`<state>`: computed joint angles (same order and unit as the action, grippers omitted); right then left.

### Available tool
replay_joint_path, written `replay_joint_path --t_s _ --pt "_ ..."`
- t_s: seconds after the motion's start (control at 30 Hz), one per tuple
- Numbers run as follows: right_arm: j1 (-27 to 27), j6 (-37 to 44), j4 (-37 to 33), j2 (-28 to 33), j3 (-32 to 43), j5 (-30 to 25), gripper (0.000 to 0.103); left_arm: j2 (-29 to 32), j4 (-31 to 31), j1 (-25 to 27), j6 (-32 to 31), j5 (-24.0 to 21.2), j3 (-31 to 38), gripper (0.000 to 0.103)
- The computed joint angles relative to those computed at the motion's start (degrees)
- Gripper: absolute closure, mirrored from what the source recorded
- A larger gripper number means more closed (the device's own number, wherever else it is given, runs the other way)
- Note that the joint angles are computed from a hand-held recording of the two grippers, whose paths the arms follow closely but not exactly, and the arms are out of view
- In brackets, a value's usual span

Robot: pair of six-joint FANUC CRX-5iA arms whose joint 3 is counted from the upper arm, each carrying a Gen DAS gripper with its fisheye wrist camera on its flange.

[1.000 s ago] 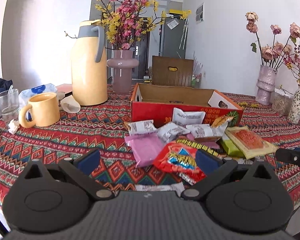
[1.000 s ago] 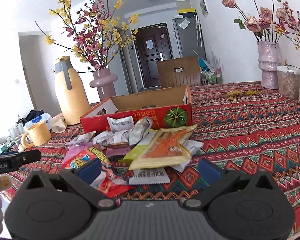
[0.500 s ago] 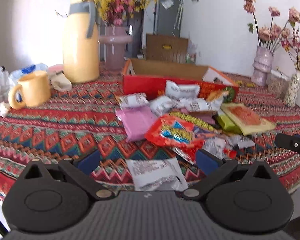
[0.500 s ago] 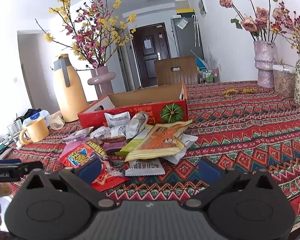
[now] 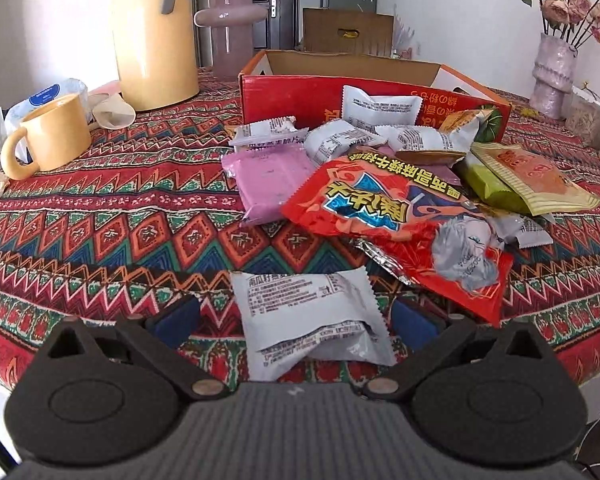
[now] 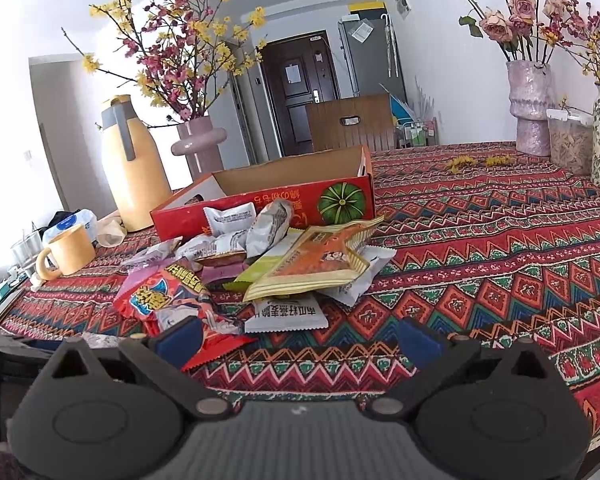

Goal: Organize snacks
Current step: 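Grasp the white sachet with the left tool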

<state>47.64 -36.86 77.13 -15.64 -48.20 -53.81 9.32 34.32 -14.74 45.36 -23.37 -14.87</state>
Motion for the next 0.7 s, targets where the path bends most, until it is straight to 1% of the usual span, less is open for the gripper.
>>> replay_joint_path --t_s 0.17,0.2,0.3,0.33,0.5,0.53,0.57,0.6,0.63,0.67,0.7 --pt "-0.23 -0.19 -0.04 0.09 -0.01 0.50 0.000 -0.62 2.76 -0.98 -1.76 4.00 -2.35 0.000" --pt "-0.26 -0.24 -0.04 0.10 -0.03 0.64 0.000 -0.64 2.28 -1.01 -1.23 4.01 -2.28 0.000" --pt "-0.46 -0.21 -0.07 0.21 -0.01 1.26 0.000 -0.13 -2.21 -0.71 3.20 1.85 -0.04 0.000" --pt "-0.56 -0.19 -0.04 0.30 0.02 1.55 0.000 0.02 -2.75 -0.71 3.59 1.46 0.39 0.000" --pt "-0.66 0.74 -0.71 0.86 0.43 2.70 0.000 0.12 -2.04 -0.81 2.92 1.77 0.24 0.001" --pt "-0.49 0.95 -0.84 0.94 0.55 2.60 0.000 -0.02 -0.87 -0.82 1.80 2.03 -0.22 0.004" --pt "-0.39 1.15 -0.97 1.03 0.68 2.48 0.000 -0.26 0.37 -0.85 0.59 2.50 -0.84 0.010" --pt "-0.30 1.29 -1.06 1.10 0.79 2.37 0.000 -0.56 1.43 -0.87 -0.32 2.95 -1.43 0.013" --pt "-0.22 1.39 -1.16 1.16 0.89 2.28 0.000 -0.85 2.76 -0.89 -1.57 3.39 -2.04 0.023" --pt "-0.19 1.49 -1.27 1.24 0.99 2.25 0.000 -1.14 4.02 -0.92 -2.83 3.78 -2.63 0.029" --pt "-0.17 1.62 -1.38 1.33 1.07 2.29 0.000 -1.35 5.32 -0.89 -4.02 3.84 -3.08 0.031"
